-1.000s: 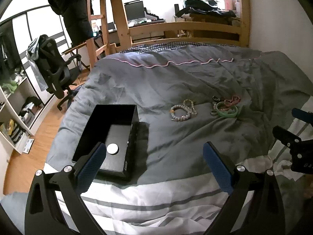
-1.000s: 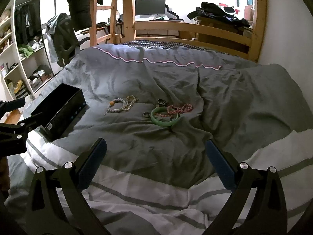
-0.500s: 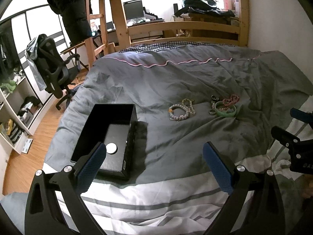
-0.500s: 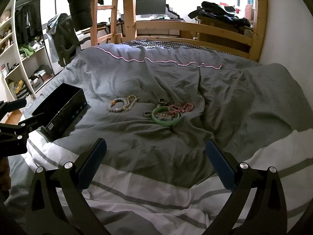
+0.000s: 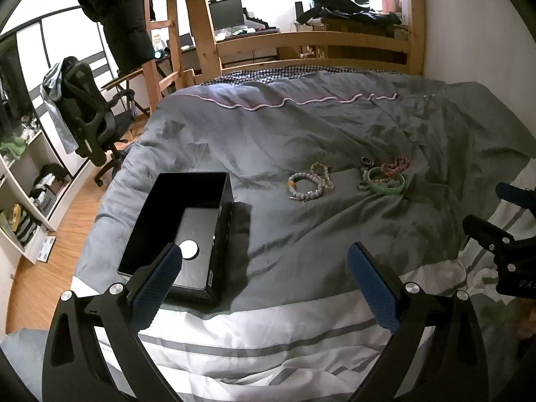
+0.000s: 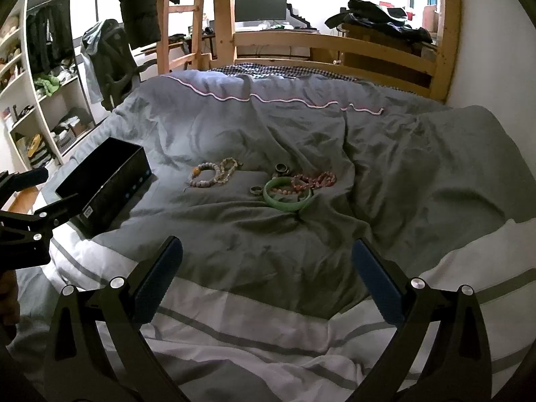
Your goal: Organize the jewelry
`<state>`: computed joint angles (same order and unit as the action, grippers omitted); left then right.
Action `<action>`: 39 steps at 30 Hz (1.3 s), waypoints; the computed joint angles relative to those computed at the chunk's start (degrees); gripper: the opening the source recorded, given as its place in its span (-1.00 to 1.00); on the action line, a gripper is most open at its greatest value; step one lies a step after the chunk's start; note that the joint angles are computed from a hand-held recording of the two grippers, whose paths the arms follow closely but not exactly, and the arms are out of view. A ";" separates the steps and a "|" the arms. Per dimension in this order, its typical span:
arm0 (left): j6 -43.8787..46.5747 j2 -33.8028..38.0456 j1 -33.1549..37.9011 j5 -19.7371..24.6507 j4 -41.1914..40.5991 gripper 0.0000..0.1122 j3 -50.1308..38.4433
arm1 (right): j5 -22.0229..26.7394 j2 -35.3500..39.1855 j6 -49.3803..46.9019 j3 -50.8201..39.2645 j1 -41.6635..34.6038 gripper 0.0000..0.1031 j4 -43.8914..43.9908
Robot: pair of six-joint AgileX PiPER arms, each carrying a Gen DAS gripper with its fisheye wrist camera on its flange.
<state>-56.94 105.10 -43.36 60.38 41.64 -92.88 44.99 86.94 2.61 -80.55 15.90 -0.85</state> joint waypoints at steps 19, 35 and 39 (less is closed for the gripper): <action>0.36 0.33 -0.25 -0.19 -0.75 0.74 -0.31 | -0.11 -0.09 -0.29 0.23 0.32 0.94 0.24; 3.67 3.72 2.75 -4.31 -4.84 0.74 -2.05 | 0.01 2.81 -0.44 -1.58 -0.33 0.94 0.38; 4.35 4.62 3.69 -5.79 -5.89 0.74 -2.63 | -0.17 4.11 -1.13 -2.19 -0.51 0.94 0.42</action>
